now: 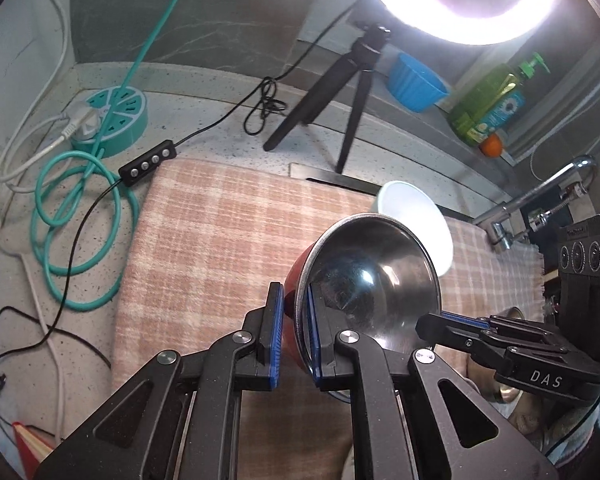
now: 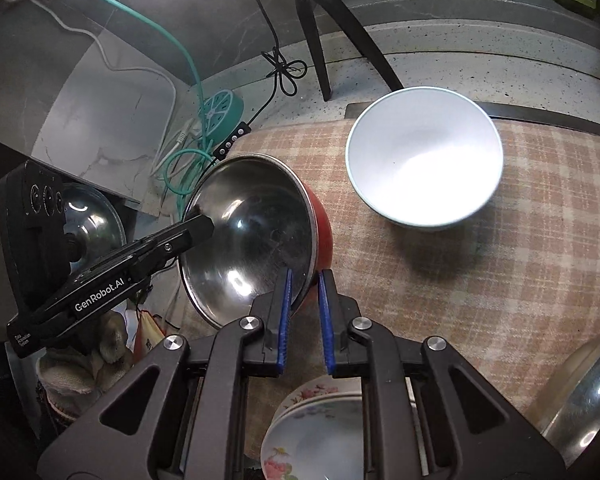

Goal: Organize plates and bowls
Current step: 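Carry the red steel bowl with the left gripper into the large steel bowl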

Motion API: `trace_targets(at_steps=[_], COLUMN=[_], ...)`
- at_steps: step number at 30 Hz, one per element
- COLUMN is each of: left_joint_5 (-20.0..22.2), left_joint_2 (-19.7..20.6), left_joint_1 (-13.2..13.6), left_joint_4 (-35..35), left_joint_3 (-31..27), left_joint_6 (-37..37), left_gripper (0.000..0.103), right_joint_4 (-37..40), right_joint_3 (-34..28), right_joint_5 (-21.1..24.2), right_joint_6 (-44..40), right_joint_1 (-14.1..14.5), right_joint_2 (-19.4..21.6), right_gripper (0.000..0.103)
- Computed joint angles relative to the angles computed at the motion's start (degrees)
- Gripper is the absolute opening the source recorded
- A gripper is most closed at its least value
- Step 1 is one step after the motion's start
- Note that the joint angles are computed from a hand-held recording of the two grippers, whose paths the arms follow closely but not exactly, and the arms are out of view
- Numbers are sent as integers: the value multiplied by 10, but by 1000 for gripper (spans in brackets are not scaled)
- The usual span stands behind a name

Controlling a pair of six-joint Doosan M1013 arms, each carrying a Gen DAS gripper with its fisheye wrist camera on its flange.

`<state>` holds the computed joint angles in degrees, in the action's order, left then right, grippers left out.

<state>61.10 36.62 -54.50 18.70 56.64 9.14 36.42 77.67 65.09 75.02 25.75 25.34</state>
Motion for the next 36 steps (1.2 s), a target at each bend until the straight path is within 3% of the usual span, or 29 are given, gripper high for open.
trace_targets(at_steps=[12, 22, 32, 36], left_joint_5=[13, 11, 61, 111], left_joint_2=[37, 90, 183, 243], left_joint_1=[-28, -37, -40, -40], left_joint_4=[22, -11, -72, -103], left_joint_3=[-84, -183, -353, -466], left_joint_6=[26, 92, 187, 221], left_gripper=[10, 10, 10, 11], right_joint_4=[2, -1, -21, -30], right_joint_3=[58, 99, 132, 147], right_joint_5=[-19, -26, -36, -39], right_joint_6=[-25, -24, 0, 11], right_joint_1=[-44, -95, -139, -155], right_joint_2=[-62, -104, -134, -140], right_gripper=[14, 14, 14, 14])
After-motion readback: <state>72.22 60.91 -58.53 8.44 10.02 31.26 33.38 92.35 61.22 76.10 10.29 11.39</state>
